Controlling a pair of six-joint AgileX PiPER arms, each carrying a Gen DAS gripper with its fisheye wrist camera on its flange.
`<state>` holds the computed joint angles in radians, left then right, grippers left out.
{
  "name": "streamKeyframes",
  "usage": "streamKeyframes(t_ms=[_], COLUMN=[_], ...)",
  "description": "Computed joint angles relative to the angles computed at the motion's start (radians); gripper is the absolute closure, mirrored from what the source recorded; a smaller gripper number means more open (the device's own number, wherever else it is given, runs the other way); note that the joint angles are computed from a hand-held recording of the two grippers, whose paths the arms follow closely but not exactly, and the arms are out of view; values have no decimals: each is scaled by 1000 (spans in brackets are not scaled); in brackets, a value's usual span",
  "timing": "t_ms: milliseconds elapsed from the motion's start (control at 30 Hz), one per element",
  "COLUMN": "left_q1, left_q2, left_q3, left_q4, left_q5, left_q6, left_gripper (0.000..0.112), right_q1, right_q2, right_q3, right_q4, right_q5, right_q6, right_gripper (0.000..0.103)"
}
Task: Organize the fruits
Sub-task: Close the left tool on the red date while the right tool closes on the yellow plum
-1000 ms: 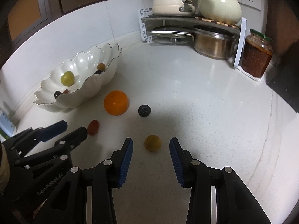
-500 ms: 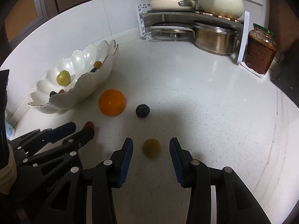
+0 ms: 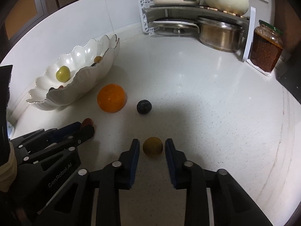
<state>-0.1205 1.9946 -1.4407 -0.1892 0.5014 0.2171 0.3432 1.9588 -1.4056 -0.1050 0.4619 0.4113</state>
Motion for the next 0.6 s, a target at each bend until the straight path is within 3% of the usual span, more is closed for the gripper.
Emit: streamKeyframes(t_ms=[600], left_q1=[10], left_q2=[-67], left_q3=[40], left_q4=[-48], left_q5=[-3], left_q6=[23], left_gripper=[96], right_q1=[-3], right_q2=[-42], right_q3=[-1], right_q4=[33], right_q5=[0], right_q6=[-78], right_gripper=[80])
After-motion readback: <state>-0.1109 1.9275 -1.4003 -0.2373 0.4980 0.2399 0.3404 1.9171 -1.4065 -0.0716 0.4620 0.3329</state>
